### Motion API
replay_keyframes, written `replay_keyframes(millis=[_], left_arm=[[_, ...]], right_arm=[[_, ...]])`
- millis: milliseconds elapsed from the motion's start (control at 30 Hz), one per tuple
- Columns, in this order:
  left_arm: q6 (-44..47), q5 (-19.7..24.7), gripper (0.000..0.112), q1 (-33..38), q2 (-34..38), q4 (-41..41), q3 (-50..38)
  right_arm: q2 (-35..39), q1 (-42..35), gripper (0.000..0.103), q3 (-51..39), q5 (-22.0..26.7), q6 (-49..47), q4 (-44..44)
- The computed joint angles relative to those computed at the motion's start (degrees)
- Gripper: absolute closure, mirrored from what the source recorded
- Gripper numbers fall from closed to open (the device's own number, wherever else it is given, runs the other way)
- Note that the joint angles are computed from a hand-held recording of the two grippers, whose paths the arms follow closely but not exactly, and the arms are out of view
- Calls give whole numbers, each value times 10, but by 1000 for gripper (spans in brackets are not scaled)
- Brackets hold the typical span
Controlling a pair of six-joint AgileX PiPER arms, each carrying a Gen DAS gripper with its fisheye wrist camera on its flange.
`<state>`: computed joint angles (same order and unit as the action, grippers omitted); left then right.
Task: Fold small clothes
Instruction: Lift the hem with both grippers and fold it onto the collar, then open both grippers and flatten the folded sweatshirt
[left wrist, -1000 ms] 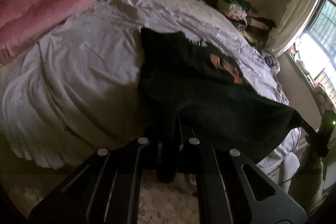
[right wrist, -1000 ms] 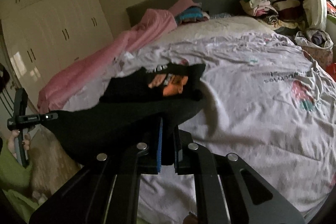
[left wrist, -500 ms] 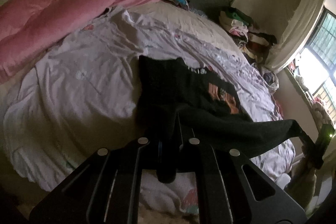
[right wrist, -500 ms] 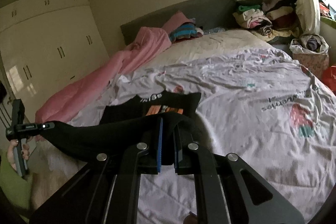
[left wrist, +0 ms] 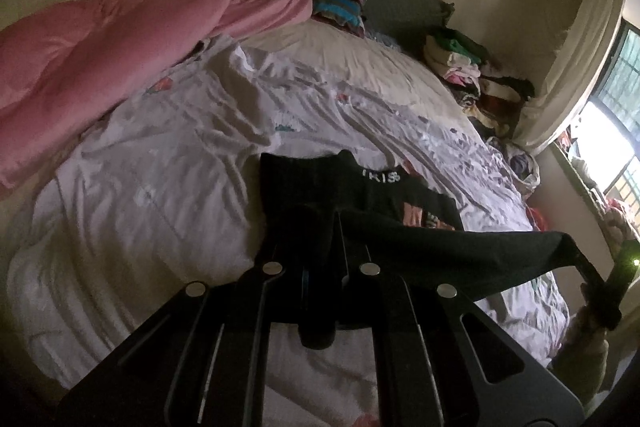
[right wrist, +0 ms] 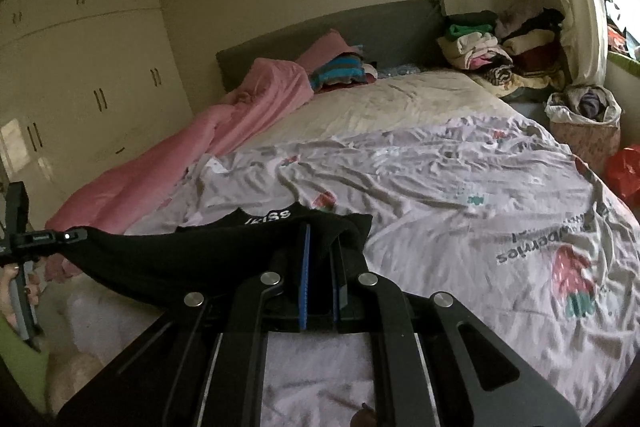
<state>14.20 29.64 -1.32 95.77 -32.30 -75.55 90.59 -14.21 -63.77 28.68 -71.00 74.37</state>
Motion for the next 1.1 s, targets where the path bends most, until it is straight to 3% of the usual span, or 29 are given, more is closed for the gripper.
replay_keyframes(millis=[500, 1100], left_arm=[[-99, 22, 110, -7, 127, 74, -157], [-203, 42, 110, -23, 269, 183, -289]], right_arm=[[136, 42, 96, -160, -40, 167, -152], [290, 75, 95, -332, -29, 395, -367]])
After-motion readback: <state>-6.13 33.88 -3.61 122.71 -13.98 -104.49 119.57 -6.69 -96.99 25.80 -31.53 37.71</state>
